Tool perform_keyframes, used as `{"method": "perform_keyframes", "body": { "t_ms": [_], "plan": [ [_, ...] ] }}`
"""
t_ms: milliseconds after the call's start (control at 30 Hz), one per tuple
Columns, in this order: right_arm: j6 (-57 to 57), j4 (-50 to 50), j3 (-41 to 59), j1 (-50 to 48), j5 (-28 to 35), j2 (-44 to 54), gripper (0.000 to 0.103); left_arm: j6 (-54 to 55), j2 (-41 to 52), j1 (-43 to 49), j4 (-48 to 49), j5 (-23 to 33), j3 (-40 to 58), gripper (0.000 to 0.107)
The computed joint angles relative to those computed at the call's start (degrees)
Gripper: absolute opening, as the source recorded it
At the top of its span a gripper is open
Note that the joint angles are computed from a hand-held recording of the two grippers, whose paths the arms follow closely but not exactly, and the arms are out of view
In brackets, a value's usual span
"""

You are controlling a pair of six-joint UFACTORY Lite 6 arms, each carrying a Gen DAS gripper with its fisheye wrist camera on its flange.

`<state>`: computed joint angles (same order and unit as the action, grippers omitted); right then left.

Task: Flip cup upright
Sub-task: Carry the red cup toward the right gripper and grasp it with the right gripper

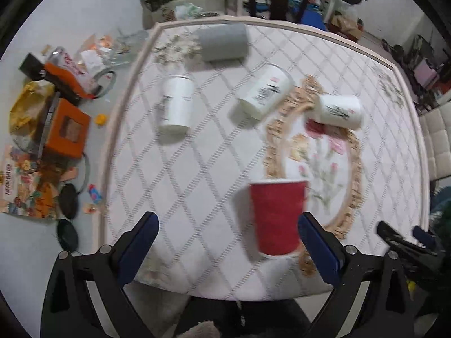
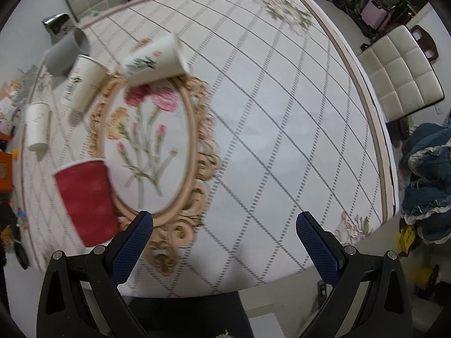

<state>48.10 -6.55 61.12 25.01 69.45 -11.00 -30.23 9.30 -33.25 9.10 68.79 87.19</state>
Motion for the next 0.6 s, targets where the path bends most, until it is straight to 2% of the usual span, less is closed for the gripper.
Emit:
{"method": "perform_keyframes", "body": {
  "t_ms": [133, 300, 600],
  "plan": [
    [0.0, 1.5, 8.8, 3.7, 0.0, 7.1, 0.102, 3.7, -3.9, 6.3, 1.3, -2.8, -7.1, 0.103],
    [0.0, 3.6, 19.2, 9.5, -0.3, 18.8, 0.102, 9.8, -8.2, 14.4, -0.1, -9.4, -18.7, 0.103],
    [-3.8, 4.3, 37.2, 14.2, 2.5, 39.1, 0.099, 14.5, -9.3, 24.1, -0.7, -16.8, -33.0, 0.103]
  ]
}}
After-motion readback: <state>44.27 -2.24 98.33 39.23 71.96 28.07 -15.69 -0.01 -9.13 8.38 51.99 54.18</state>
